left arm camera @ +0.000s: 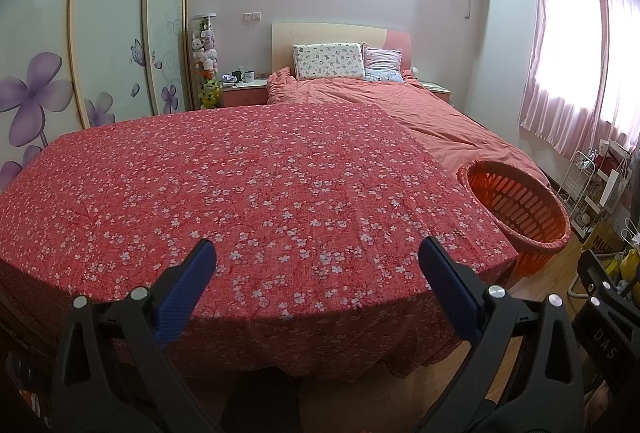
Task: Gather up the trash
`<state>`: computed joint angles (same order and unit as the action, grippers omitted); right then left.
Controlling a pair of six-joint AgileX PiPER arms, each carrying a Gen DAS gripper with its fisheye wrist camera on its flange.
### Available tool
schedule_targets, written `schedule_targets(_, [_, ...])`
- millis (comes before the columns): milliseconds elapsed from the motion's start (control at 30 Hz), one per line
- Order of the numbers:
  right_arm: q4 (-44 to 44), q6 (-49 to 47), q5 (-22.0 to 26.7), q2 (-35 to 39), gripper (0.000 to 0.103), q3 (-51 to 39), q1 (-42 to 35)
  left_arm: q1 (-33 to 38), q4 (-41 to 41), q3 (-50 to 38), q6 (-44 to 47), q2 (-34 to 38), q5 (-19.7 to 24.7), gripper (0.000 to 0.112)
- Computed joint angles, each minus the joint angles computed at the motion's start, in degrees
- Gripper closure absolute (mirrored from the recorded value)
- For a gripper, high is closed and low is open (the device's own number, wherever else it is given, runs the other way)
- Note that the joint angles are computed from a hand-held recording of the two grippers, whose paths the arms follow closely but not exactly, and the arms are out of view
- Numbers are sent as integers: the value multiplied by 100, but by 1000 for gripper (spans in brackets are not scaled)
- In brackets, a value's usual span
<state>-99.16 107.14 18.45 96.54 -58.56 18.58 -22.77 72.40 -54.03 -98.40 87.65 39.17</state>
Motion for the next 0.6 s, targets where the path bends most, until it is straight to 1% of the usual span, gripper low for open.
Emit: schedule_targets(600, [40,-41,-3,-1,2,-7,0,-25,-12,-22,-6,19,25,13])
